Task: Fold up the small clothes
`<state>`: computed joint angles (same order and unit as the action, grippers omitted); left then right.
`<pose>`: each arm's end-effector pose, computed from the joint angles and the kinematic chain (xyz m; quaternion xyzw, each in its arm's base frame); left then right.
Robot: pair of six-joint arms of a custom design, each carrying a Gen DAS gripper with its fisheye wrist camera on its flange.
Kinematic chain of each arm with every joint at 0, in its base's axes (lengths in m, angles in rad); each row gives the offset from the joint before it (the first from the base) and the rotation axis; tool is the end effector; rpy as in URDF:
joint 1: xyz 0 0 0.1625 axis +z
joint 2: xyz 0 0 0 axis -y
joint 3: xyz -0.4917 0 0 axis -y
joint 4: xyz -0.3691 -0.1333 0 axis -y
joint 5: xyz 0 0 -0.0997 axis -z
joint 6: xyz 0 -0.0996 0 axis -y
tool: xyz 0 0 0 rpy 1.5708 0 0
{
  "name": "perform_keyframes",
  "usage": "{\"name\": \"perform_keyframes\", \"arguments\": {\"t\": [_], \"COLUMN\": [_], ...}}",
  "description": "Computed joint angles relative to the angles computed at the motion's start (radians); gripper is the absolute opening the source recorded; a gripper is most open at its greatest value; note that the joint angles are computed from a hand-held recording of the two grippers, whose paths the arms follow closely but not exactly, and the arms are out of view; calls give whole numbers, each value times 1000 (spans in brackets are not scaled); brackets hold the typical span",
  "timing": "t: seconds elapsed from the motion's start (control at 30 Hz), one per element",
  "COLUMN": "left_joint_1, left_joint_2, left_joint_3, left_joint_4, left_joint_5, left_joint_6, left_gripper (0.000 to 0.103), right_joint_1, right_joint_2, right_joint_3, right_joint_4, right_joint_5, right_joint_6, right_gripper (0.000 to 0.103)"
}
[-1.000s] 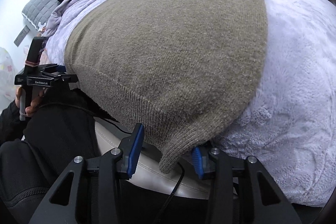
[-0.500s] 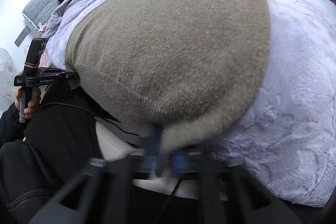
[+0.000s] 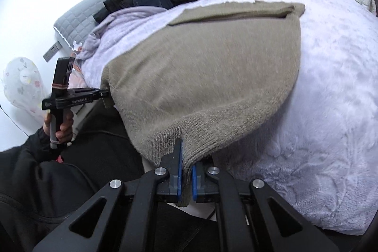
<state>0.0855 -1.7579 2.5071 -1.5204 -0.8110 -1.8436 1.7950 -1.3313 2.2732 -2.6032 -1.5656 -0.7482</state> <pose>-0.1786 -0.2179 0.2724 -0.0104 0.8675 -0.3739 0.3280 0.2288 -0.4012 0.2515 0.4669 -0.8832 0.0444 0.0092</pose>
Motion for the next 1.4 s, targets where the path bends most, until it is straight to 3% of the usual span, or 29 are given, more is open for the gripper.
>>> {"name": "perform_keyframes", "arguments": {"t": [0.2, 0.4, 0.67, 0.83, 1.03, 1.23, 1.4], "left_joint_1": [-86, -48, -6, 106, 219, 342, 450], "left_joint_2": [-34, -59, -47, -30, -20, 15, 66], "left_joint_3": [-26, -36, -123, -143, -157, -202, -246], "left_joint_4": [135, 99, 153, -7, -254, -478, -736], "left_joint_5": [49, 108, 281, 333, 394, 430, 423], "left_joint_6": [-150, -133, -74, 97, 328, 561, 802], "left_gripper": [7, 7, 7, 7, 7, 7, 7], "right_joint_1": [-4, 11, 25, 33, 59, 89, 110], "right_joint_2": [-63, -53, -25, 28, 94, 174, 257], "right_joint_3": [-9, -14, -88, -149, -232, -341, -449], "right_joint_4": [10, -38, -37, -77, -111, -135, -146], "right_joint_5": [95, 116, 220, 254, 244, 223, 200], "right_joint_6": [15, 63, 127, 177, 233, 297, 341], "right_gripper": [6, 6, 6, 6, 6, 6, 6]}}
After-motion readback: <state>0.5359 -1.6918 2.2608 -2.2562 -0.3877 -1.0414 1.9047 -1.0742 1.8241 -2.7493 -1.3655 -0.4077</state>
